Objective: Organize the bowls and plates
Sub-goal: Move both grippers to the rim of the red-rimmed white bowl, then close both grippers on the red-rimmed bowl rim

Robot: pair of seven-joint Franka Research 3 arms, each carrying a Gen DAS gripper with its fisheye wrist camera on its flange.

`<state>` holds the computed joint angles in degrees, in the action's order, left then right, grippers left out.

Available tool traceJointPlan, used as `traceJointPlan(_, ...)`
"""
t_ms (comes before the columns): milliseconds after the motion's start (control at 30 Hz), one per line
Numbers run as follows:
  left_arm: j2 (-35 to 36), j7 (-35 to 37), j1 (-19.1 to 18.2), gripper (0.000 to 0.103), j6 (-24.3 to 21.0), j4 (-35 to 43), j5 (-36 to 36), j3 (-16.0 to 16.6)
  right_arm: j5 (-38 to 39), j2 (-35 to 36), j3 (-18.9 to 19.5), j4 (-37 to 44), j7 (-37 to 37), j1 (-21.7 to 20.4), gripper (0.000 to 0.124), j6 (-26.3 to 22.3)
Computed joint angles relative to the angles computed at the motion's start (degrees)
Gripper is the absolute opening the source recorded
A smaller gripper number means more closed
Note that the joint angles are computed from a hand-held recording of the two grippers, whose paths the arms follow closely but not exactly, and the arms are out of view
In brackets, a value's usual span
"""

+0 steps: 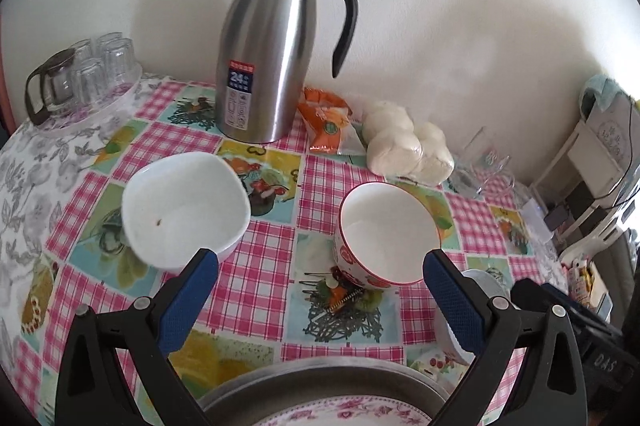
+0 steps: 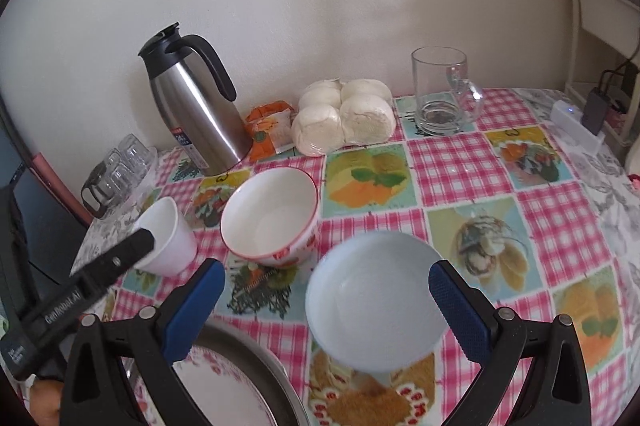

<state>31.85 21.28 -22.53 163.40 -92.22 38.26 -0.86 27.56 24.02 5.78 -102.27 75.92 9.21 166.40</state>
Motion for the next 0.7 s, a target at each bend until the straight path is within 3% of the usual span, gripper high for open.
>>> traceJointPlan(133, 2.2, 3.9, 0.1, 0.102, -3.5, 4.1, -0.2, -0.6, -4.1, 3.8, -2.8, 5.9, 4.2, 2.1, 0.103, -4.1)
traceJointPlan(267, 5.0, 11.0, 2.9, 0.102, -4.1, 8.1, -5.1, -4.1, -6.9, 7.3, -3.6, 10.8, 6.4, 2.5, 0.096, -7.4)
traceJointPlan(367, 7.1, 13.9, 2.5, 0.102, -4.9, 11.4, -6.8, -3.8, -7.6, 10.1, -3.3, 14.8, 7.6, 2.1, 0.083, -10.2)
traceJointPlan(700, 14.3, 21.0, 2.2, 0.102, -9.0, 21.6, -13.0, -4.4, -9.5, 17.2, -3.0, 25.4, 8.9, 1.7, 0.068, -16.1)
